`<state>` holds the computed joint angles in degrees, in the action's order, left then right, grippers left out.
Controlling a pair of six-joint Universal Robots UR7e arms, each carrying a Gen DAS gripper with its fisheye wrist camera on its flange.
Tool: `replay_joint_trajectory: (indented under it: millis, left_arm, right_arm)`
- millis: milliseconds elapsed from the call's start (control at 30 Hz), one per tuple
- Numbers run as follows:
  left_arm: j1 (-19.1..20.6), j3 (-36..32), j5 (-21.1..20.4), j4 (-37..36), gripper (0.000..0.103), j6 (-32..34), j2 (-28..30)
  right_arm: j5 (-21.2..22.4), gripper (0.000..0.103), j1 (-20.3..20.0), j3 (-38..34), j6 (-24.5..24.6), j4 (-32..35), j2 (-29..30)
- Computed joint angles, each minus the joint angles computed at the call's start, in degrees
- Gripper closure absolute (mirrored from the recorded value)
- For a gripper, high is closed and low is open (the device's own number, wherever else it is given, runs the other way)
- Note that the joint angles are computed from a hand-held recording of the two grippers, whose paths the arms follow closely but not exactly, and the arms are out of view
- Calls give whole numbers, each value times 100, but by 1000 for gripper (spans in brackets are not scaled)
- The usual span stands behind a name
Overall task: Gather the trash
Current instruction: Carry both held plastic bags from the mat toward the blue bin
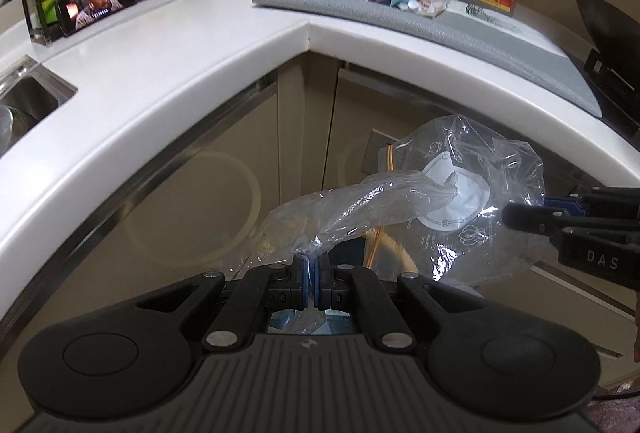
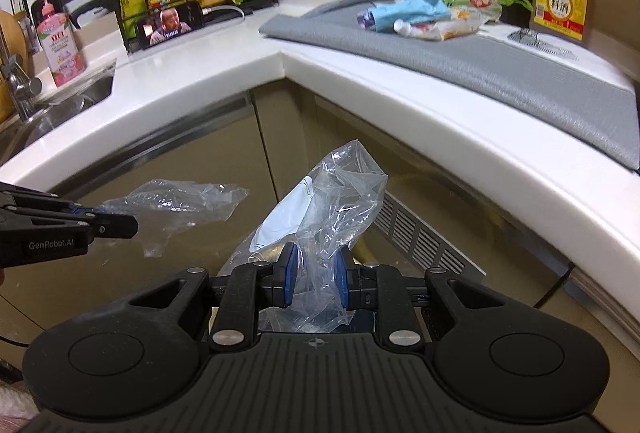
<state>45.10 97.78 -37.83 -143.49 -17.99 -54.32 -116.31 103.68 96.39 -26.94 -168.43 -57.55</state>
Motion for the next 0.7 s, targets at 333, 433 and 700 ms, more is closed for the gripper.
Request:
replay_joint_trajectory:
  millis: [333, 433, 700]
  left_arm:
    - [205, -314, -180, 354, 101, -140, 244]
    - [263, -407, -246, 472, 101, -199, 303]
    - [442, -638, -386, 792, 101, -410, 475]
  right_arm:
    - [-142, 81, -86, -171, 46, 374, 187]
    - [-190, 81, -106, -229, 60, 469, 243]
    - [-387, 81, -168, -452, 57, 742, 445]
